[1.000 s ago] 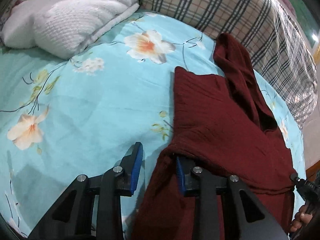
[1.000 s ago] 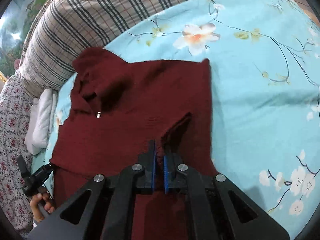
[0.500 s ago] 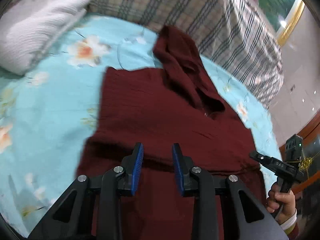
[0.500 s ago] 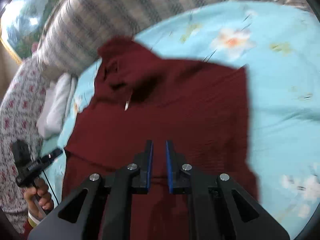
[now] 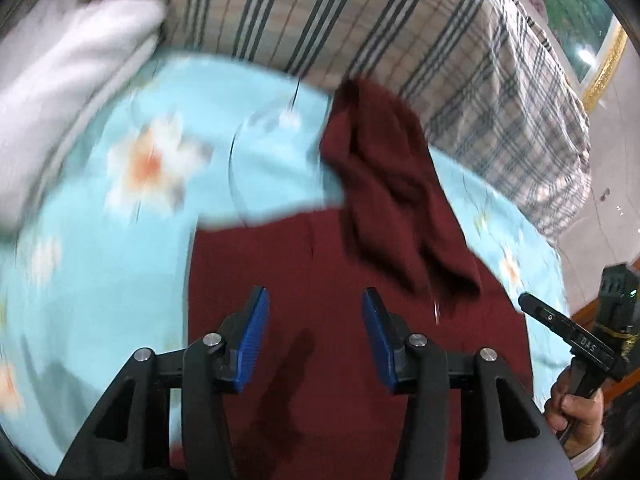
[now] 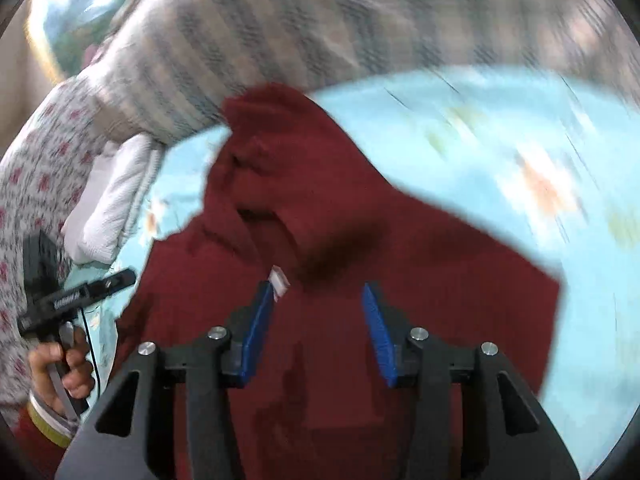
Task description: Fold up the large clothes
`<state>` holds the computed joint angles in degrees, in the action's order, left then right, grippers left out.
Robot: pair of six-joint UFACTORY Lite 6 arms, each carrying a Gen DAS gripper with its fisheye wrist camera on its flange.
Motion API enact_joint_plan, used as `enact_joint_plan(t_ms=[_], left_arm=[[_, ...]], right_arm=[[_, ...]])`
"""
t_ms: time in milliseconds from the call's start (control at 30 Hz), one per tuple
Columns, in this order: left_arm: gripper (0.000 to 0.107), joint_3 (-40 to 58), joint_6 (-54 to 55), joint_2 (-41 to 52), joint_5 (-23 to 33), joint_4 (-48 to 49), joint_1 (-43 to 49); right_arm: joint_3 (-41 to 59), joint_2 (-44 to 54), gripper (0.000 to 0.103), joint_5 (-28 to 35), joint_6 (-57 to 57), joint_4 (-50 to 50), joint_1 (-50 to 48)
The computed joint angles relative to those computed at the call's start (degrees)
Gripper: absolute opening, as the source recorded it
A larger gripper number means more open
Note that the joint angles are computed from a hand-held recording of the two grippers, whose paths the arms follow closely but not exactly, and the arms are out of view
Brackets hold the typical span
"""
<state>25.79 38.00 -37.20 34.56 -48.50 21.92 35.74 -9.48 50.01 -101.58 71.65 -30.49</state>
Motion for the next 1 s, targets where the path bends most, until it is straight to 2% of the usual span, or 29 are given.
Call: enact_joint_plan(t_ms=[33,133,233,367,400,433,467,567,633,700,767,833,867,900,1000], left_arm=[[0.054,3.7,2.2,6.0,-3.2,-3.2,-1.6],[0.055,16.9,8.0,23.5,-3.7,-8.1,-2.0],[0.056,30.2,8.7,38.7,-3.8,-8.5,-3.6],[0.056,42.0,6.3,51.2,-6.1,-5.5,-6.2],[0.056,44.1,5.7,53.4,-6.3,-5.1,-6.9],[0.057,46.0,5.6,55.2,-6.3,-5.2,-7.5],[0.057,47.3,6.3,56.6,-6.5,-5.5,-7.9],[0.059,52.4,4.0,61.0,-8.4,-1.7,-10.7],[0.06,55.5,-1.5,63.5,-10.4,4.3,-13.4],[0.06,59.2,-11.7,66.4,-12.6,14.7,-16.7],[0.058,62.7,-22.7,69.5,-15.0,26.0,-19.0],[0.038,65.3,-26.9,71.9,-16.0,29.5,-19.7],[0.014,66.7,-25.5,72.7,-14.8,27.6,-19.9],[0.01,66.9,-21.6,72.8,-14.1,23.3,-19.9],[0.009,57.5,-14.7,65.4,-19.6,18.2,-21.7]], right_arm=[[2.0,1.1,0.048,-4.3,0.7,2.1,5.9],[11.4,9.3,0.048,-16.9,-2.5,8.2,22.2],[20.5,18.1,0.048,-23.3,-3.8,9.0,31.1],[33.6,31.7,0.048,-36.5,4.1,-0.8,39.6],[36.3,34.3,0.044,-37.1,8.6,-4.8,39.5],[38.3,36.0,0.012,-35.5,11.2,-6.4,38.1],[40.0,36.8,0.006,-31.4,12.8,-5.6,34.7],[38.7,33.6,0.006,-19.0,8.3,3.8,23.7],[39.0,32.5,0.006,-13.5,9.7,4.5,17.8],[40.5,32.5,0.006,-7.6,11.6,3.7,12.1],[41.4,32.4,0.006,-4.6,12.3,2.7,7.9],[42.0,32.5,0.006,-3.8,12.9,2.2,6.1],[42.3,32.8,0.006,-3.2,12.9,1.8,5.0],[41.8,32.7,0.006,-2.8,12.4,1.9,4.2],[38.8,31.5,0.006,-1.5,9.8,3.2,1.1]])
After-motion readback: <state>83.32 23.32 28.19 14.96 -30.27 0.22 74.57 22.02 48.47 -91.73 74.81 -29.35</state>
